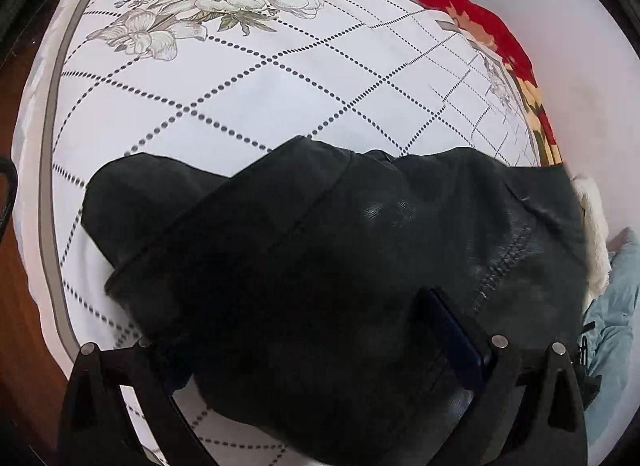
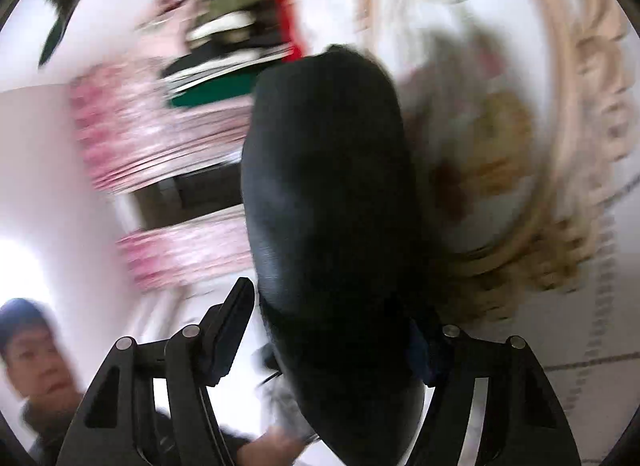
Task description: Fold large clothes
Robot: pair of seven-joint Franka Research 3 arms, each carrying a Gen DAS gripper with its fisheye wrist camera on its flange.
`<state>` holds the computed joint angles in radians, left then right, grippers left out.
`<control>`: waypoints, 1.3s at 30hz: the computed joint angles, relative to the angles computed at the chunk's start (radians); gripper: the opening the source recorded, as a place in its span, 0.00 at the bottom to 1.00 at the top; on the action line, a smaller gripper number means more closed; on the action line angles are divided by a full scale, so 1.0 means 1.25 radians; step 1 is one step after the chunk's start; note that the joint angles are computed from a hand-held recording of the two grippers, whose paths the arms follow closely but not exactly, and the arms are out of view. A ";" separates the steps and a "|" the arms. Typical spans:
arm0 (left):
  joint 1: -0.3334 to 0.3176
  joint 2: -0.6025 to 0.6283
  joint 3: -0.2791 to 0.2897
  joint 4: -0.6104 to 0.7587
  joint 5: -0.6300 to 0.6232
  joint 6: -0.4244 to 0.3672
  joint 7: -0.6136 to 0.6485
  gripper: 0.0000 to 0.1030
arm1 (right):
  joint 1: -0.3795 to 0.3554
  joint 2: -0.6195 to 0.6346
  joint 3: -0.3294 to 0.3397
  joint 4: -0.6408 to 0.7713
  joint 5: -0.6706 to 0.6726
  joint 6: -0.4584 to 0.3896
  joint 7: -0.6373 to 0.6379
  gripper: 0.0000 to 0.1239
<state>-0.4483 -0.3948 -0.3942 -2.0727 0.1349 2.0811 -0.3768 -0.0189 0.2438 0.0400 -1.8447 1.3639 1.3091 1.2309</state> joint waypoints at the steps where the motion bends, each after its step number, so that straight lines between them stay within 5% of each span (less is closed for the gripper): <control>1: -0.001 -0.001 0.003 -0.006 -0.001 0.005 0.005 0.99 | 0.004 0.001 0.001 0.004 -0.014 0.007 0.000 0.60; 3: -0.004 -0.005 0.008 -0.017 -0.007 0.017 0.018 0.99 | 0.041 -0.013 0.001 0.010 -0.116 0.094 0.012 0.71; 6: -0.008 0.002 0.008 -0.007 -0.005 0.010 0.052 0.99 | 0.089 -0.011 0.015 0.039 -0.224 0.164 0.028 0.73; 8: -0.005 0.000 0.009 -0.011 -0.004 0.018 0.054 0.99 | 0.104 -0.020 0.023 0.048 -0.238 0.181 0.023 0.68; 9: -0.004 -0.008 0.009 -0.020 -0.002 0.028 0.052 0.99 | 0.108 -0.026 0.023 0.048 -0.247 0.184 0.028 0.55; 13: 0.004 -0.037 0.012 -0.048 0.004 0.055 0.048 0.99 | 0.114 -0.079 0.018 -0.004 -0.199 0.224 0.055 0.40; 21: 0.025 -0.083 0.028 -0.089 0.001 0.122 0.066 0.98 | 0.145 -0.139 0.011 -0.054 -0.125 0.279 0.092 0.35; 28: 0.049 -0.068 0.048 -0.051 0.014 0.140 0.129 0.70 | 0.159 -0.130 0.013 0.021 -0.114 0.296 0.110 0.34; 39: 0.079 0.108 0.092 0.210 -0.010 0.114 0.401 0.69 | 0.159 -0.082 0.027 0.201 -0.104 0.384 0.213 0.34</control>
<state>-0.3490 -0.2604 -0.2797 -1.8098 0.1218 2.2238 0.1240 0.1802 0.1420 0.0732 -1.5932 1.2338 1.7895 1.4965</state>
